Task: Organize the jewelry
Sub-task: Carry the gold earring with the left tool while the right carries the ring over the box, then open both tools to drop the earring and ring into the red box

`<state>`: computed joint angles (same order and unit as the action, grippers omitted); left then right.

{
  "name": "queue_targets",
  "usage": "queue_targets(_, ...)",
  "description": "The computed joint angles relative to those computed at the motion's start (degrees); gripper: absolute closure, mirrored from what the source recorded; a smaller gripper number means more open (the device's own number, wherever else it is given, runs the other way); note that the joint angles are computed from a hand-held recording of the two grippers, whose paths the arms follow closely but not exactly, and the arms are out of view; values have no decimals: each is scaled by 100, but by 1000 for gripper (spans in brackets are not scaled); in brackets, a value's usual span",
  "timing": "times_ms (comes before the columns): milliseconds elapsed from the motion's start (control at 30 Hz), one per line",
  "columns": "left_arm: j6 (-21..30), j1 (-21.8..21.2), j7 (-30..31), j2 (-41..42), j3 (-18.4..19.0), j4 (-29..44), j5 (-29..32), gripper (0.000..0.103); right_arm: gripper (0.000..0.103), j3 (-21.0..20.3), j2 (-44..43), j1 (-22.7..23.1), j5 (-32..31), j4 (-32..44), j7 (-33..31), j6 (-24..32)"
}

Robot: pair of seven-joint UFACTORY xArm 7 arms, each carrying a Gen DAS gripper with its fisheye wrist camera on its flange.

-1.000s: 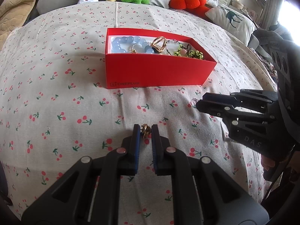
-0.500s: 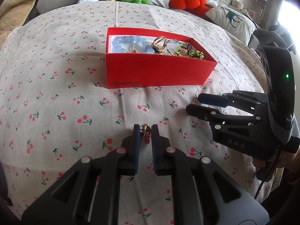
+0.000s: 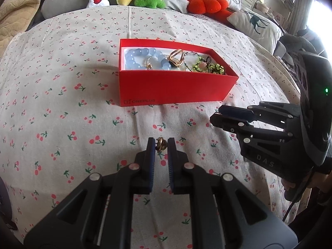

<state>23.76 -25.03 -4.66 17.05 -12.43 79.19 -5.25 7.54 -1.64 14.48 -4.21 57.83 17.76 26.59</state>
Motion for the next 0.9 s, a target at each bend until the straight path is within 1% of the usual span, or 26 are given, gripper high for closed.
queue_targets(267,116,37,86,116,-32,426,-109,90,84,-52,-18,-55,224,256,-69,-59)
queue_targets(400,190,-78,21,242,69,795,123,90,84,-69,77,-92,161,465,-36,-4)
queue_targets(567,298,-154,4,561,144,1446,327,90,84,-109,273,-132,236,830,-25,69)
queue_targets(667,491,-278,-85,833,268,1917,539,90,84,-130,378,-165,449,998,-99,26)
queue_targets(800,708,-412,-216,1165,421,2432,804,90,84,-166,529,-201,457,1202,-60,80)
queue_targets(900,786,-471,-330,1342,503,2671,922,90,84,-186,614,-226,487,1286,-24,120)
